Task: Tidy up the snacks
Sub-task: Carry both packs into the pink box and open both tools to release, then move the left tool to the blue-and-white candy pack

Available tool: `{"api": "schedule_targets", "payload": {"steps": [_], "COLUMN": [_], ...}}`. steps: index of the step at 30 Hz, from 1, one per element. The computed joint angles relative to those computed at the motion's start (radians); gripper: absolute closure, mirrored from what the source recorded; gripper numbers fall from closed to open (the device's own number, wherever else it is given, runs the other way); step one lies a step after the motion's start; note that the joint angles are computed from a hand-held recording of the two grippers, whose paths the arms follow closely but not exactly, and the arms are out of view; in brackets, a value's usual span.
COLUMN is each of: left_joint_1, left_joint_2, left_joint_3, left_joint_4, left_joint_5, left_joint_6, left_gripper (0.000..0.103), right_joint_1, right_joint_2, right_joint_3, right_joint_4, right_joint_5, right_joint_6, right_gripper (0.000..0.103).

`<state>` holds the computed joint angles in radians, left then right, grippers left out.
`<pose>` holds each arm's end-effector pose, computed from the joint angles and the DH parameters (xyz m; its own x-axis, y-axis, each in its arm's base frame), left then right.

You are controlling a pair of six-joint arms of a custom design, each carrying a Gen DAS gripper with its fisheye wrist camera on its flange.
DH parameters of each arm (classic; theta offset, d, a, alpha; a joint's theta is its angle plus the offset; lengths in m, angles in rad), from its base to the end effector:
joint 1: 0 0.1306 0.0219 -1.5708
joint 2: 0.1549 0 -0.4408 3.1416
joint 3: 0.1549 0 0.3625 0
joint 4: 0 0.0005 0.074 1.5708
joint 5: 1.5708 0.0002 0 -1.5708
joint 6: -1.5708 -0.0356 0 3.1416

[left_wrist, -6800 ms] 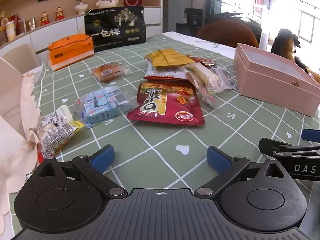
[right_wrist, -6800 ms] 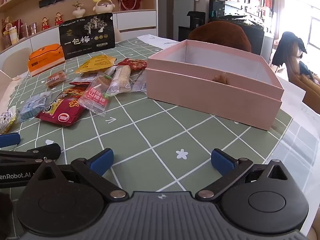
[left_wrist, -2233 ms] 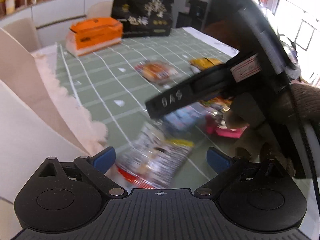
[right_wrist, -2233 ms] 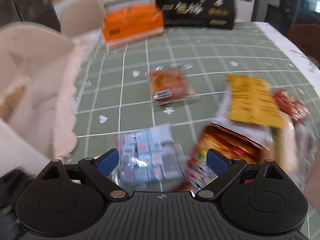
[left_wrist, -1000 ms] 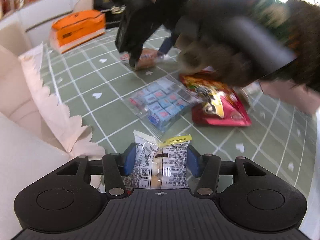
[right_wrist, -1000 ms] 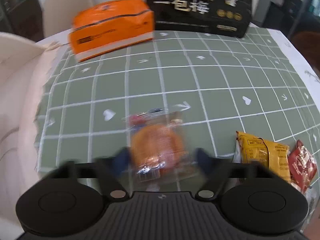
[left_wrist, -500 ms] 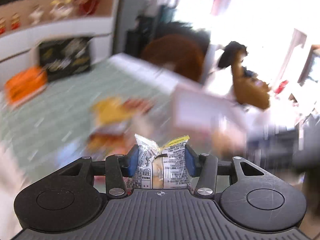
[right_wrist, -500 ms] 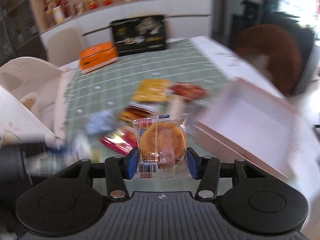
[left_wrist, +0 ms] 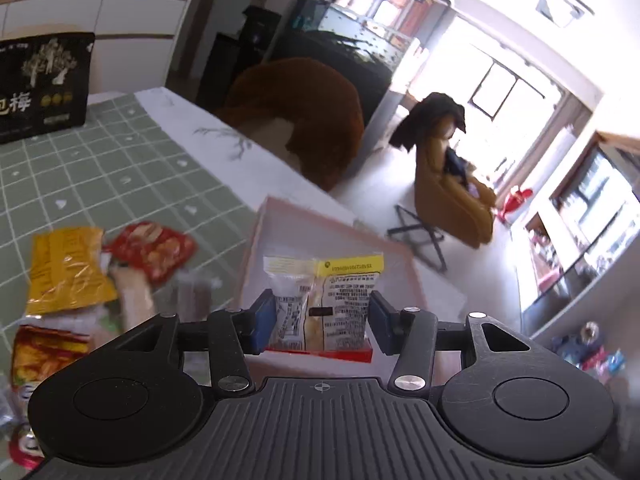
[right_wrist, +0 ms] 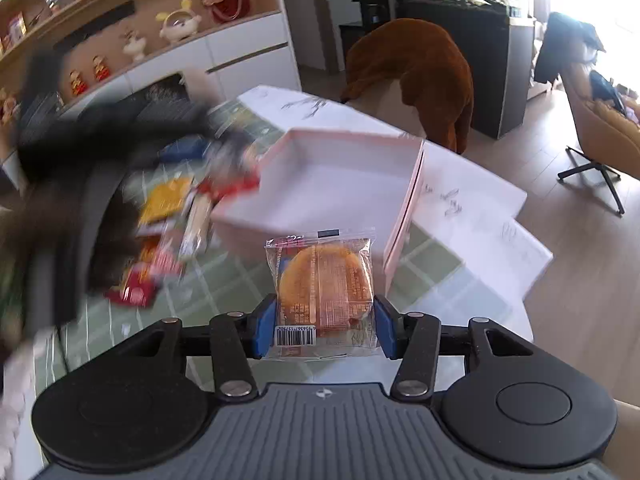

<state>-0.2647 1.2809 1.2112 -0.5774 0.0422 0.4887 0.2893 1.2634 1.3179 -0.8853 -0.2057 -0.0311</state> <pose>0.3966 -0.1096 0.4759 -0.6517 -0.3093 -0.6925 -0.0137 0.9177 -0.3970 0.3720 0.1178 0.5055 -0.7202 -0.1826 -0.6693 -0.3890 0.9051 0.1717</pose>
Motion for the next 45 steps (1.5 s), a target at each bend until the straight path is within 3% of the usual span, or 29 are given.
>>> {"api": "schedule_targets", "payload": {"steps": [2, 4, 5, 7, 9, 10, 11, 12, 13, 15, 16, 18, 21, 25, 29, 33, 35, 37, 40, 42, 43, 44, 45], "left_joint_1": [0.042, 0.079, 0.088, 0.116, 0.146, 0.166, 0.168, 0.156, 0.134, 0.085, 0.071, 0.091, 0.108, 0.165, 0.32, 0.481, 0.515, 0.514, 0.476, 0.454, 0.448, 0.443, 0.442], "left_joint_2": [0.014, 0.014, 0.016, 0.013, 0.017, 0.036, 0.044, 0.055, 0.074, 0.136, 0.149, 0.118, 0.044, -0.078, -0.175, -0.226, -0.224, -0.225, -0.247, -0.269, -0.276, -0.281, -0.29], "left_joint_3": [-0.002, -0.006, 0.003, 0.005, 0.011, 0.019, 0.017, 0.021, 0.041, 0.105, 0.104, 0.032, -0.054, -0.16, -0.225, -0.259, -0.278, -0.28, -0.303, -0.314, -0.318, -0.321, -0.326], "left_joint_4": [-0.01, 0.008, -0.002, -0.005, -0.02, -0.016, 0.012, 0.04, 0.036, -0.057, -0.047, 0.069, 0.124, 0.07, -0.053, -0.13, -0.118, -0.129, -0.133, -0.146, -0.151, -0.151, -0.151], "left_joint_5": [0.087, 0.128, 0.118, 0.15, 0.277, 0.378, 0.424, 0.401, 0.33, 0.143, 0.089, 0.136, 0.118, 0.027, -0.018, -0.006, 0.031, 0.074, 0.052, 0.039, 0.038, 0.031, 0.022], "left_joint_6": [0.014, 0.027, 0.013, -0.016, -0.005, 0.017, 0.046, 0.058, 0.035, -0.052, -0.063, -0.024, -0.061, -0.165, -0.177, -0.201, -0.226, -0.254, -0.335, -0.342, -0.331, -0.319, -0.309], "left_gripper": [0.049, 0.049, 0.049, 0.049, 0.049, 0.049, 0.049, 0.049, 0.049, 0.049, 0.049, 0.049, 0.049, 0.049, 0.049, 0.049, 0.049, 0.048, 0.048, 0.048, 0.048, 0.048, 0.048], "right_joint_1": [0.015, 0.035, 0.047, 0.075, 0.09, 0.092, 0.102, 0.114, 0.122, 0.127, 0.13, 0.129, 0.135, 0.178, 0.249, 0.341, 0.382, 0.413, 0.435, 0.436, 0.438, 0.441, 0.447], "right_joint_2": [0.076, 0.157, 0.199, 0.248, 0.254, 0.25, 0.244, 0.236, 0.224, 0.203, 0.195, 0.18, 0.136, 0.12, 0.124, 0.167, 0.204, 0.251, 0.344, 0.401, 0.424, 0.433, 0.437], "right_joint_3": [0.072, 0.142, 0.188, 0.239, 0.246, 0.239, 0.232, 0.221, 0.207, 0.183, 0.175, 0.16, 0.108, 0.033, -0.013, -0.005, 0.028, 0.075, 0.172, 0.231, 0.255, 0.266, 0.272], "right_joint_4": [0.045, 0.08, 0.058, 0.026, -0.005, -0.009, -0.015, -0.01, 0.0, 0.016, 0.014, 0.008, 0.02, 0.043, 0.054, 0.072, 0.075, 0.086, 0.068, 0.039, 0.02, 0.003, -0.01], "right_joint_5": [-0.019, -0.01, 0.021, 0.131, 0.16, 0.152, 0.169, 0.209, 0.247, 0.295, 0.317, 0.336, 0.333, 0.334, 0.258, 0.197, 0.199, 0.187, 0.177, 0.18, 0.184, 0.19, 0.206], "right_joint_6": [-0.058, -0.109, -0.117, -0.151, -0.166, -0.152, -0.136, -0.127, -0.127, -0.143, -0.153, -0.149, -0.094, -0.068, -0.099, -0.117, -0.12, -0.124, -0.175, -0.216, -0.227, -0.222, -0.207], "right_gripper": [0.053, 0.048, 0.04, 0.04, 0.04, 0.04, 0.04, 0.04, 0.04, 0.038, 0.037, 0.036, 0.027, 0.026, 0.026, 0.026, 0.026, 0.026, 0.026, 0.027, 0.03, 0.045, 0.05]}}
